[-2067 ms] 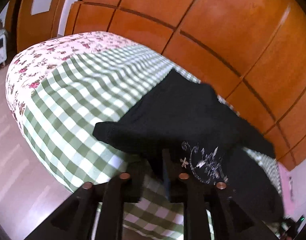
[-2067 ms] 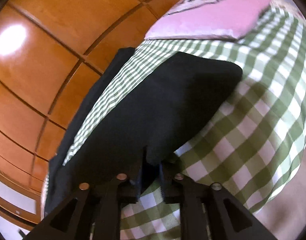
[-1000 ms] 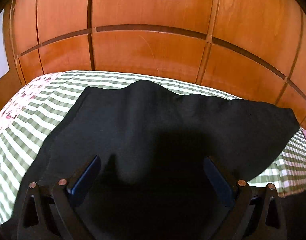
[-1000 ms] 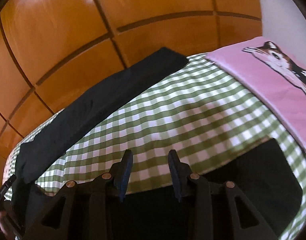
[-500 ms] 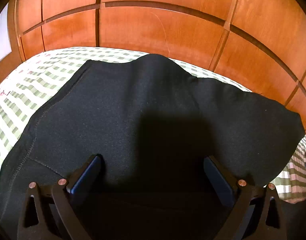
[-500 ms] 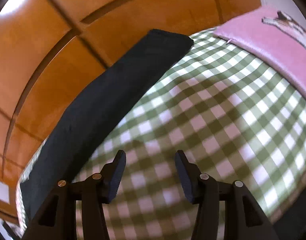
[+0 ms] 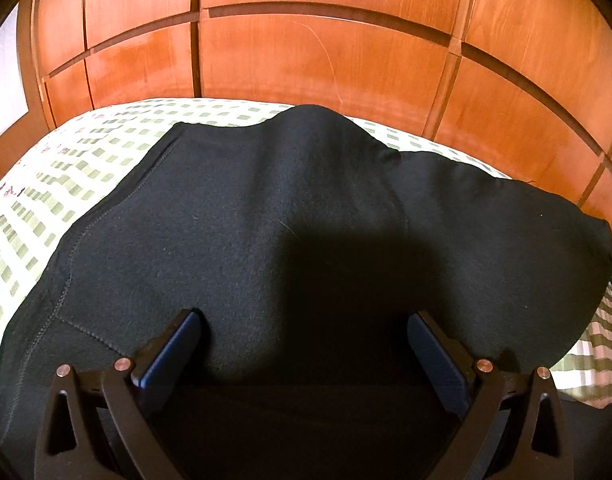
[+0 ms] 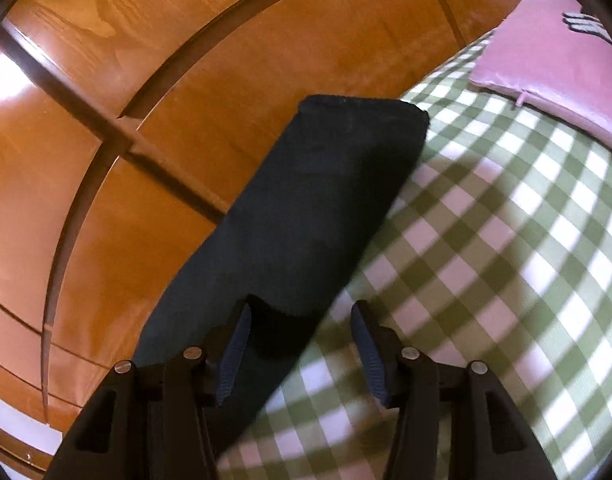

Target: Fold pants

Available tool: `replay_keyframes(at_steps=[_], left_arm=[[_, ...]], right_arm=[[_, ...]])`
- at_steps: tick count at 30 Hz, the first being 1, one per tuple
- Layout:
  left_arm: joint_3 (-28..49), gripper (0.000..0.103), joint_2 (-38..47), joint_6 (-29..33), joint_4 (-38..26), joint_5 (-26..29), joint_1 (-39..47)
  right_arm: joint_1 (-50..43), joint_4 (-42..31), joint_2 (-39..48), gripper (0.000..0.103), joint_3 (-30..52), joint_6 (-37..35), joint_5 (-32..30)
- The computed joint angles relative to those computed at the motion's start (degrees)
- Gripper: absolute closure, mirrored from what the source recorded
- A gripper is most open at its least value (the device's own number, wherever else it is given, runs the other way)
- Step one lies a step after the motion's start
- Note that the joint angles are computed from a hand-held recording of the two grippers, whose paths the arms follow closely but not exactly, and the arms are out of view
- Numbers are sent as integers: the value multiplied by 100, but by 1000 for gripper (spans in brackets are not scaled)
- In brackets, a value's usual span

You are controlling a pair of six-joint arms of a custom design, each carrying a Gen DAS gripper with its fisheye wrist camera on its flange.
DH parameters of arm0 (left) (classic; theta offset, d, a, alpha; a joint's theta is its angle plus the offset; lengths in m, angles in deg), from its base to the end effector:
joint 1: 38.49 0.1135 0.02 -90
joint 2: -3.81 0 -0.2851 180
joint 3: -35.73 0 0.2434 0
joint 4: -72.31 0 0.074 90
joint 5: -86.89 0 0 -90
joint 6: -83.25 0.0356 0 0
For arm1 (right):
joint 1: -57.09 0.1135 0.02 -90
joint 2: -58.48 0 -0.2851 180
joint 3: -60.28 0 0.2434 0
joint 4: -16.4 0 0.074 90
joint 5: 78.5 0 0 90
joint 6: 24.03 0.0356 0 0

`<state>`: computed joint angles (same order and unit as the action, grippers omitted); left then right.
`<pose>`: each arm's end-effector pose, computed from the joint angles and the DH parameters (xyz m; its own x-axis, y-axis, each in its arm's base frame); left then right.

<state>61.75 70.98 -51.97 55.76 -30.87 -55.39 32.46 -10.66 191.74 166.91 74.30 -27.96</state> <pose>0.1474 -0.0275 0.1269 -0.5832 -0.4793 -0.6558 -0.5606 0.8218 -0.1020 0.4576 -0.1849 0.1302 -0.7277 0.4567 -0.5117 0.0860 0.8010 0.5925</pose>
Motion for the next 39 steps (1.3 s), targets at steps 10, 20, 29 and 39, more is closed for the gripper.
replay_keyframes(at_steps=[10, 20, 29, 39], left_arm=[[-5, 0, 130, -185, 41, -239, -212], [-24, 0, 69, -137, 45, -194, -158], [-23, 0, 62, -101, 62, -161, -117], [-4, 0, 78, -165, 37, -179, -162]], right_arm=[[294, -389, 29, 89, 443, -841, 547], [-18, -21, -948, 90, -490, -1326, 407], [-505, -138, -1529, 90, -1057, -1742, 171], [-1041, -307, -1695, 90, -1575, -1984, -72]])
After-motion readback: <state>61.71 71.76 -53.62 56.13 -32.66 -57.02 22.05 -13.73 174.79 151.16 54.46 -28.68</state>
